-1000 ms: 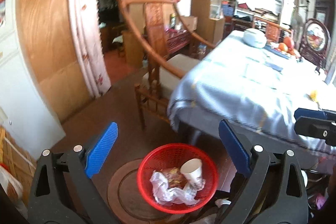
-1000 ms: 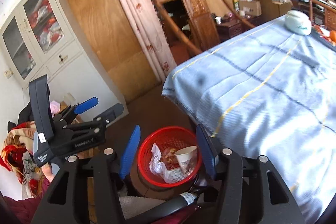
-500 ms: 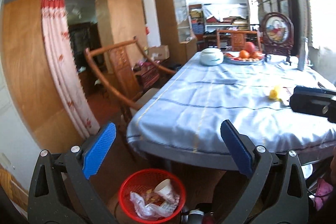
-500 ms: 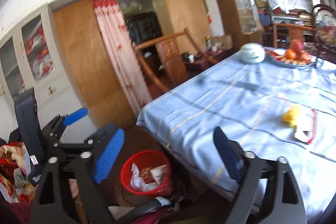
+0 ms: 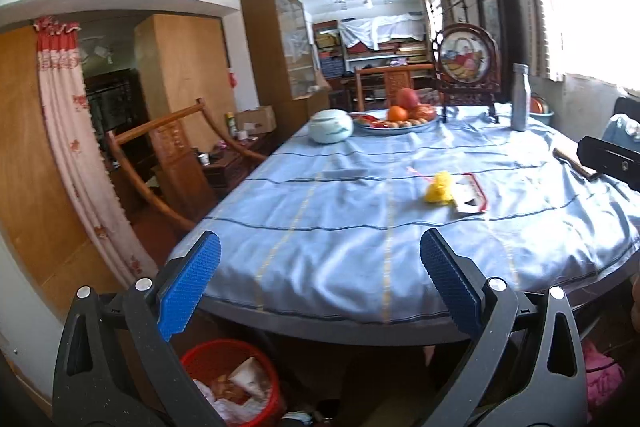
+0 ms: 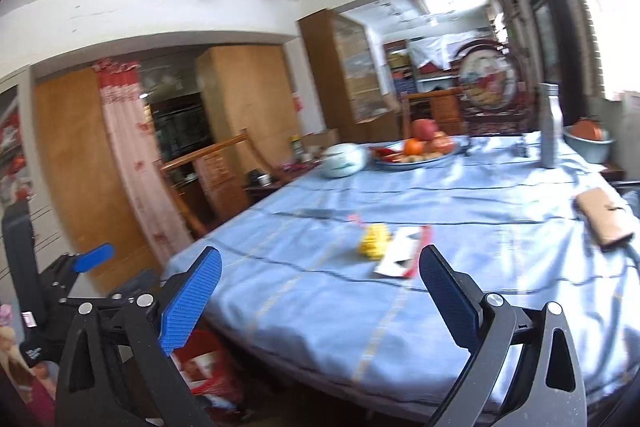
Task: Collect trash
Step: 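Move both tools back toward the yellow flower and white box, then grasp the white box with red edges with the right tool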
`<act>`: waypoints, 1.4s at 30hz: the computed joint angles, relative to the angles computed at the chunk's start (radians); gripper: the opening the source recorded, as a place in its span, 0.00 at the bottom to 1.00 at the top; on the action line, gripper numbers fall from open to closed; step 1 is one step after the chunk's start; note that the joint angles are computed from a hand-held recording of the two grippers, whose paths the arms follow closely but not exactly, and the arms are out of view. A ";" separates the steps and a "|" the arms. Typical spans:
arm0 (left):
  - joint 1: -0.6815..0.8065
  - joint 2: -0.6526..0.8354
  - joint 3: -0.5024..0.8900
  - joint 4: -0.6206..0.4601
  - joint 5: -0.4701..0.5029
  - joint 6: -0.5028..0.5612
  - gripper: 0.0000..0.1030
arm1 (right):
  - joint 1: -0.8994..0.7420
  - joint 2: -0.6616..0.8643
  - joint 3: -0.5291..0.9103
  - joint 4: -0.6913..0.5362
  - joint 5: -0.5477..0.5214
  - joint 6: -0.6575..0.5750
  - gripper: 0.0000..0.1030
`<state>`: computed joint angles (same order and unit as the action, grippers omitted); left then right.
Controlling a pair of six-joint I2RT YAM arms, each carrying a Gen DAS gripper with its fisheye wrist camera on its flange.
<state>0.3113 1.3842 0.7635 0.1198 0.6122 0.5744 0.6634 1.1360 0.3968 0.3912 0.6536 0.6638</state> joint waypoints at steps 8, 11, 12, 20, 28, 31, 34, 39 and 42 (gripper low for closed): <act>-0.153 0.048 -0.008 0.026 -0.125 0.005 0.93 | -0.176 -0.058 -0.150 0.076 -0.122 0.068 0.95; -0.199 0.106 0.020 0.040 -0.162 -0.004 0.93 | -0.241 -0.018 -0.173 0.119 -0.183 0.081 0.95; -0.216 0.131 0.031 0.048 -0.178 -0.011 0.93 | -0.264 0.002 -0.179 0.138 -0.205 0.082 0.95; -0.299 0.349 0.214 0.013 -0.269 -0.031 0.93 | -0.417 0.296 -0.091 0.267 -0.382 0.061 0.95; -0.414 0.589 0.543 -0.163 -0.346 -0.028 0.93 | -0.519 0.464 0.065 0.245 -0.492 0.012 0.95; -0.472 0.684 0.690 -0.270 -0.358 -0.023 0.93 | -0.543 0.489 0.099 0.232 -0.512 0.000 0.95; -0.525 0.776 0.826 -0.375 -0.378 -0.025 0.93 | -0.558 0.498 0.109 0.224 -0.521 -0.008 0.95; -0.585 0.963 1.124 -0.595 -0.403 -0.052 0.93 | -0.586 0.507 0.115 0.205 -0.545 -0.008 0.95; -0.603 1.050 1.255 -0.658 -0.482 -0.057 0.94 | -0.595 0.507 0.121 0.190 -0.557 -0.008 0.95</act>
<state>-0.2916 2.4342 2.0188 -0.5380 0.1306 0.5172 0.0681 1.6430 0.5183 0.5816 0.0962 0.6560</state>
